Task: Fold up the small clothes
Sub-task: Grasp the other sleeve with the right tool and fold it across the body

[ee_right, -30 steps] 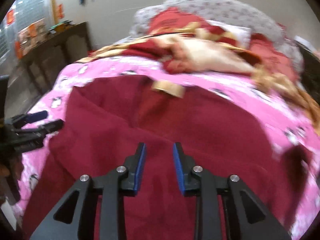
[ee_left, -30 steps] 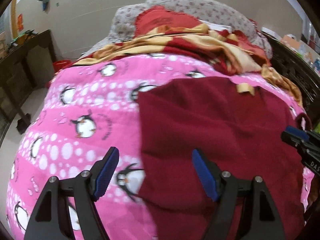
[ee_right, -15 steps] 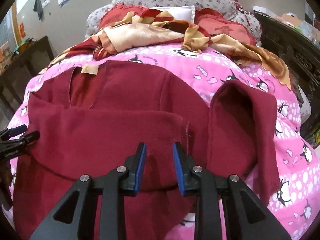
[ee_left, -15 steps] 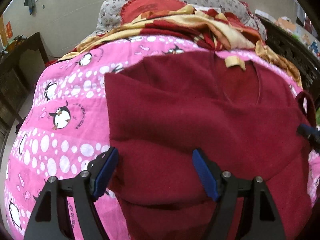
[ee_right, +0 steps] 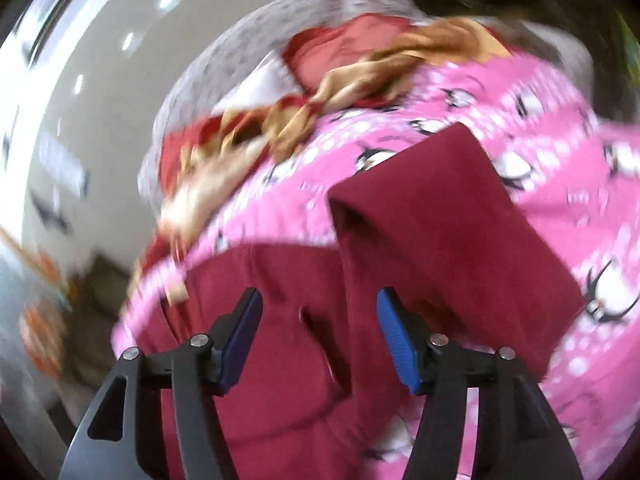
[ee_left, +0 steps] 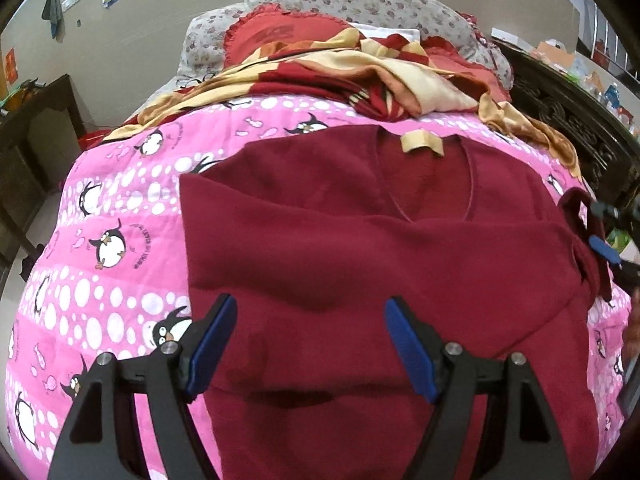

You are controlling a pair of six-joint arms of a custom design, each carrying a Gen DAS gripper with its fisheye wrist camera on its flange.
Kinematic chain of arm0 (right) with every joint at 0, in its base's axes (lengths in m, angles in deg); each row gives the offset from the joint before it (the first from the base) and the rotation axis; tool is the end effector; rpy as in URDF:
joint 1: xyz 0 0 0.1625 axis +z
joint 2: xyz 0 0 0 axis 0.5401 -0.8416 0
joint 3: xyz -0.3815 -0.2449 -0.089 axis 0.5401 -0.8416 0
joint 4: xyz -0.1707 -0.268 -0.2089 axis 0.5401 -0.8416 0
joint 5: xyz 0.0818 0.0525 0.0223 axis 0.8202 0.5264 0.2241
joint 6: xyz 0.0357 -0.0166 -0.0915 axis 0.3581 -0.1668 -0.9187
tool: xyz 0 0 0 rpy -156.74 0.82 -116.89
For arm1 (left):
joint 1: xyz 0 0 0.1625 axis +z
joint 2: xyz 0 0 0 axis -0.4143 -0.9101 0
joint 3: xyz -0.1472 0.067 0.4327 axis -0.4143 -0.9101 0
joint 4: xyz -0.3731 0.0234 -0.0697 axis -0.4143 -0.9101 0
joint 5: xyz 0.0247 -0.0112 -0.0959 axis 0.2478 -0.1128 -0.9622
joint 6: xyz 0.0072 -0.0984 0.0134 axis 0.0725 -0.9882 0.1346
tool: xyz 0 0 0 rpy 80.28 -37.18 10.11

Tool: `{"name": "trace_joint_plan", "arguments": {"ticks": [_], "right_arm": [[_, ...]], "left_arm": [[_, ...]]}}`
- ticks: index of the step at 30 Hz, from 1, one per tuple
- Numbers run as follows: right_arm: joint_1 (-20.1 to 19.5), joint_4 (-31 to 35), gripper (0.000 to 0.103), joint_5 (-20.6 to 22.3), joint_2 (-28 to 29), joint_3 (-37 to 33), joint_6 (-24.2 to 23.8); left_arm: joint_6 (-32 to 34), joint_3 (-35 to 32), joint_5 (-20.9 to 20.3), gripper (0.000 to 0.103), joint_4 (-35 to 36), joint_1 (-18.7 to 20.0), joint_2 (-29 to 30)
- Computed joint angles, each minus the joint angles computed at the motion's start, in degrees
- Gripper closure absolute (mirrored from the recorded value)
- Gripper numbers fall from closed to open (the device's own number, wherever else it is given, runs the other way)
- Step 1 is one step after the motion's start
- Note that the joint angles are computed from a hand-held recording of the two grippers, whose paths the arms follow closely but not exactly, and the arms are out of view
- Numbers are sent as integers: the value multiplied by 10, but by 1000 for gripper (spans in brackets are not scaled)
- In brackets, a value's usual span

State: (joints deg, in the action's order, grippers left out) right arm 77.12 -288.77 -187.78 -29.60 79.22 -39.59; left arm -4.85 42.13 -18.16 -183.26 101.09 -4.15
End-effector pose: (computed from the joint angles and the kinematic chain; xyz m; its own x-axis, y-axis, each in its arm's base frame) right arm 0.2855 -0.5336 -0.0352 -0.9745 0.2100 0.0797 0.0687 0.6164 -0.7844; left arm 0.0822 -0.5193 0.3424 -0.7172 0.0123 -0.6968 0.4346 0.7895 -0.4334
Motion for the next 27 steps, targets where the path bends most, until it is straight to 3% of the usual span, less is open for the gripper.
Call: {"name": "trace_joint_plan", "arguments": {"ticks": [6,9,15,16,17,20,22,27], "right_arm": [[-23,-77,31,16,19,-16,98],[-30,-115,27,21,26,-20,121],[-39,-91,27,1,25,-41,152],[-40,-89,34,-3,24,-42,154],[-41,-85,49,-9,24,-43,153],[-39,-80,71,-30,20,-43,118],[-27,-84,79,-65,17,-42,76],[3,-108,83,-147,4,-34,-33]], "left_arm": [[16,6,11,23,-13,-1,5],[10,3,11,23,-8,5,9],[12,6,10,23,-11,4,12],[15,8,11,23,-13,4,12],[16,9,12,23,-15,3,11],[21,9,15,23,-20,3,12],[18,7,16,23,-17,5,12],[9,8,14,23,-13,6,5]]}}
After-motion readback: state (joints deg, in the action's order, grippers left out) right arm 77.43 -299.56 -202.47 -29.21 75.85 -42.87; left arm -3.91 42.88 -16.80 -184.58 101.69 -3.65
